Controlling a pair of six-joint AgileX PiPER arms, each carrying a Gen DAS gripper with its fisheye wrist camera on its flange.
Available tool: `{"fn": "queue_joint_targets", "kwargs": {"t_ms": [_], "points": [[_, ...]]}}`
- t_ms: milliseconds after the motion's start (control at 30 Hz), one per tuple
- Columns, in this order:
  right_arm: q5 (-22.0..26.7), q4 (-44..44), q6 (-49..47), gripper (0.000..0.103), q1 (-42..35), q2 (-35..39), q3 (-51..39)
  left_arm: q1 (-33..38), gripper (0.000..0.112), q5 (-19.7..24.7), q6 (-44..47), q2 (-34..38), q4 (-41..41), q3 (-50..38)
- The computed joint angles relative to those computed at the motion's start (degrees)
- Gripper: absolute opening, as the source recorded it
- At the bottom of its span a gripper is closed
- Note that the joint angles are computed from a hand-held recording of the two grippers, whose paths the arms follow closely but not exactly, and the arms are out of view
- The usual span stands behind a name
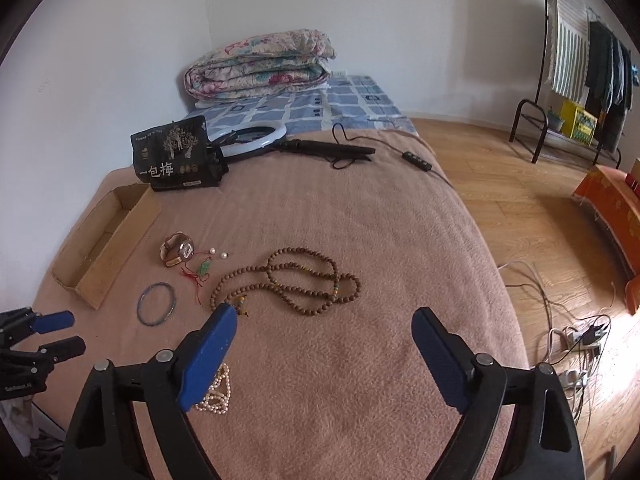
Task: Organize jewelry
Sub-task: 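Lower left tool onto pale bead bracelet while right tool moves to brown bead necklace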
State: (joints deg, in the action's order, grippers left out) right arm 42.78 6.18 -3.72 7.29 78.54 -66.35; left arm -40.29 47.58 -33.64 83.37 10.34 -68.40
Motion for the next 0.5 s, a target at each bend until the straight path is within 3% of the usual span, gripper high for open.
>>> {"fn": "queue_joint_targets", "kwargs": {"t_ms": [233, 500], "points": [[0.9, 6.6, -8.5, 0.078, -2.2, 5.3, -1.8, -0.3, 0.028, -2.1, 5.3, 6.6, -4.8, -2.6], [0.9, 10.5, -18.3, 0.070, -1.0, 12.7, -6.1, 0.9, 0.020, -2.9, 9.6, 15.3, -8.4, -6.9]]}}
